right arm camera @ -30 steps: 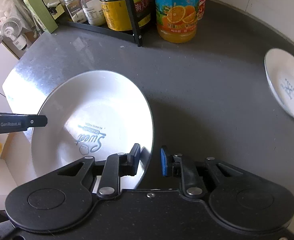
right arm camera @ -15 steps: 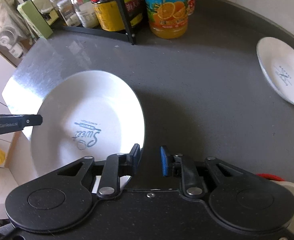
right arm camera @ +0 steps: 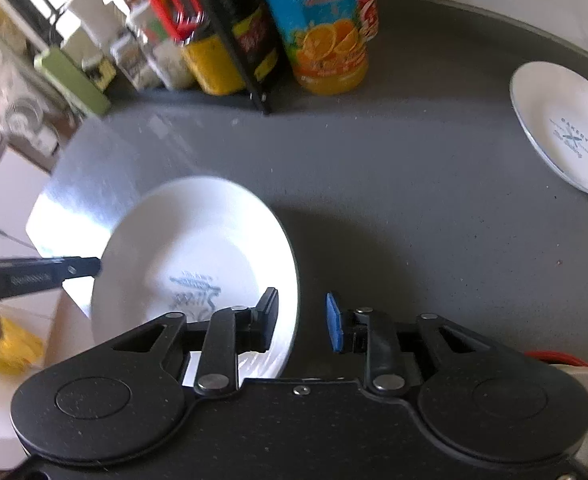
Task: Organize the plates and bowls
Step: 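Lower the 'Sweet' plate flat onto the counter and open both grippers, then move both grippers to the white 'Bakery' plate and close on its rim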
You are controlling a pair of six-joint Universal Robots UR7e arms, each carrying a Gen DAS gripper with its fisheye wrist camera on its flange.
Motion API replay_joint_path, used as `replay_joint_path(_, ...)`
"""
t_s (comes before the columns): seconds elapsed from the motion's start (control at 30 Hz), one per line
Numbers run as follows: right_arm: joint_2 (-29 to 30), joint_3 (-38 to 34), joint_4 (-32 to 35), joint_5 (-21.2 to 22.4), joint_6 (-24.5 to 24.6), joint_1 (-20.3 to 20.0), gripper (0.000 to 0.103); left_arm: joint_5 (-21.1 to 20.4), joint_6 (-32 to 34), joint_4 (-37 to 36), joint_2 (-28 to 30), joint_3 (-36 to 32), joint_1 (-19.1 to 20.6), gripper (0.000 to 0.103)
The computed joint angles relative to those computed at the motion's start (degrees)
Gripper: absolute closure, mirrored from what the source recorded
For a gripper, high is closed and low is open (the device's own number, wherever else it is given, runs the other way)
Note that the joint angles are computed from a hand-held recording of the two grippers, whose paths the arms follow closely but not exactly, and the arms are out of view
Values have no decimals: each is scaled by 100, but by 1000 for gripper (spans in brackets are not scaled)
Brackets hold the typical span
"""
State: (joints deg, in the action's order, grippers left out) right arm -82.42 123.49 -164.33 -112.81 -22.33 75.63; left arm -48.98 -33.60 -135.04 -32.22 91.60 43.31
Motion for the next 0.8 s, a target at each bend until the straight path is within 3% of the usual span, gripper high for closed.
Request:
replay_joint_path(0.07, -136, 20, -66, 152, 8, -37, 52, -41, -1, 57, 17, -78, -4, 79)
replay_joint_path(0.2, -429, -3, -38, 421, 198, -153, 48, -58, 71, 167, 159, -371, -60, 58)
replay_joint_path(0.3, -639, 5, -194, 604, 296, -296, 39, -88, 296, 8, 292, -558, -122, 49)
replay_joint_path(0.47, -898, -49, -359, 800, 525, -569, 31, -156, 685, -36, 623, -1027, -227, 41)
replay_joint_path(0.8, -1259, -73, -688, 894, 746, -1099, 30, -628, 1244, 253, 1415, -2251, -410, 40)
